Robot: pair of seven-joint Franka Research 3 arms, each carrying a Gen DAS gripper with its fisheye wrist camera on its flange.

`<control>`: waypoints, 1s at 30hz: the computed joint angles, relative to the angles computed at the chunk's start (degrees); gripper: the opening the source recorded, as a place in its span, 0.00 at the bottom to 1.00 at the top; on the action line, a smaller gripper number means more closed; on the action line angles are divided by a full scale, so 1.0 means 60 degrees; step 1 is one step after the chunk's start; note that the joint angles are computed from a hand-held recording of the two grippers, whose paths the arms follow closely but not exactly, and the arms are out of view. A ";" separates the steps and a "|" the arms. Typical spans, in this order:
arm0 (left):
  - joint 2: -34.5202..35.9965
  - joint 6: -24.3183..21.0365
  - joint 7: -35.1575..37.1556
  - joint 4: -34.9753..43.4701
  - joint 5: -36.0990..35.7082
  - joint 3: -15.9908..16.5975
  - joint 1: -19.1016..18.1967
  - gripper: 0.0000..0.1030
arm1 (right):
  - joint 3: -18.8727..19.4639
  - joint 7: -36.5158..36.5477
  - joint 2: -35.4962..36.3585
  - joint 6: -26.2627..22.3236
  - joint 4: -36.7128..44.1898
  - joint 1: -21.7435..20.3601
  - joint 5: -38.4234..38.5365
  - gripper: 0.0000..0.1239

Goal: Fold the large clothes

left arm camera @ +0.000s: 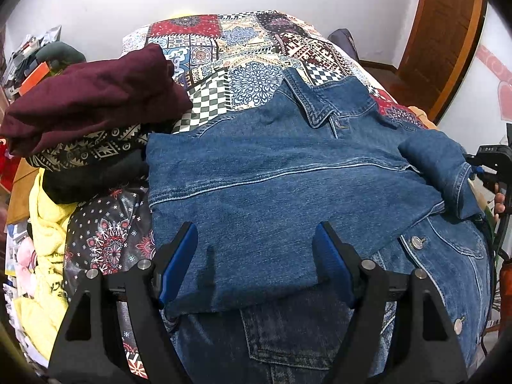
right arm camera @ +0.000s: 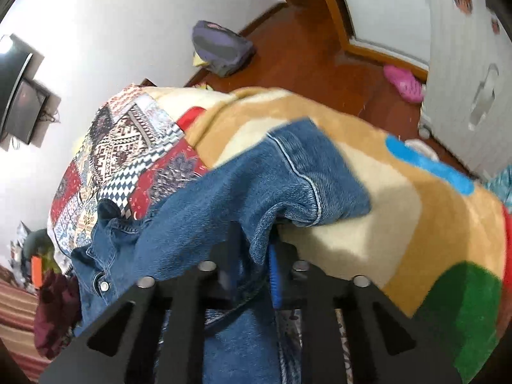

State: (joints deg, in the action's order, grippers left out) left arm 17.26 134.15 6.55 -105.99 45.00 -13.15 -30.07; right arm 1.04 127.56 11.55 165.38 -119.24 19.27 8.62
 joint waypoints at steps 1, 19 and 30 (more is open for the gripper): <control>-0.0049 0.0042 -0.0041 -0.0060 0.0029 0.0007 0.0001 0.73 | -0.0235 0.0283 -0.0139 0.0019 -0.0012 0.0244 -0.0635 0.09; -0.1830 0.0417 -0.1838 -0.1896 0.1223 -0.0263 0.0437 0.73 | 0.1444 -0.4436 -0.0182 -0.0182 0.2580 0.0863 0.0527 0.06; -0.3367 0.0634 -0.3003 -0.3716 0.1182 -0.0718 0.1097 0.73 | 0.1839 -0.6149 0.1883 -0.2948 0.4907 0.2215 0.1016 0.06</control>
